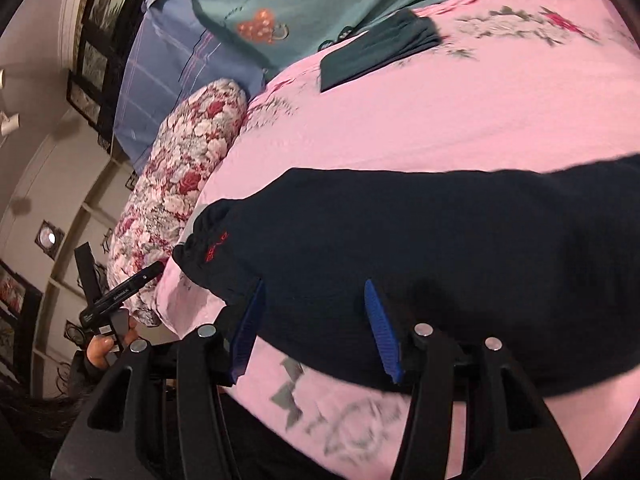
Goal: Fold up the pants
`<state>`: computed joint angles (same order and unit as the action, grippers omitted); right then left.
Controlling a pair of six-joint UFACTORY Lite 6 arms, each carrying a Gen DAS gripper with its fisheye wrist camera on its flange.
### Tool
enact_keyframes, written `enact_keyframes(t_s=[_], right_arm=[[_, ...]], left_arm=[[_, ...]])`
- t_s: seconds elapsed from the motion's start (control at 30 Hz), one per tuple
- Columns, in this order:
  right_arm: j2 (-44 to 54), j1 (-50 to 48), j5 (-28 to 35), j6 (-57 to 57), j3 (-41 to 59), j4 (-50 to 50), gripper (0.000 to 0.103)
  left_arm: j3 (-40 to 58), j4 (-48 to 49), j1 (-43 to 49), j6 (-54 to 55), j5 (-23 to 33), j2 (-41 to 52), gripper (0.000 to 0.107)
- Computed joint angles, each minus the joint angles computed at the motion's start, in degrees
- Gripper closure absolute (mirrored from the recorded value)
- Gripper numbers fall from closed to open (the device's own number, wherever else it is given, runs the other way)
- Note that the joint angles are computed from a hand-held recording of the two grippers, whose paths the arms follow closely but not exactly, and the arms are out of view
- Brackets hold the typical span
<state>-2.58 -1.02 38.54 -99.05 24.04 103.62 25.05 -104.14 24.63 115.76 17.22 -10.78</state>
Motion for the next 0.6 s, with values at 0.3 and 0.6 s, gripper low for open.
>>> enact_keyframes(t_s=[0.3,0.6], right_arm=[[0.3,6.0,-2.2,-18.1,-4.0,22.0,0.05],[5.7,3.6,0.8,-24.6,-3.9,26.2,0.051]], left_arm=[[8.1,-13.1,-3.1,3.4,3.7,15.3,0.046],[9.9,-6.4,-1.3,-4.4,5.7,16.2,0.092]])
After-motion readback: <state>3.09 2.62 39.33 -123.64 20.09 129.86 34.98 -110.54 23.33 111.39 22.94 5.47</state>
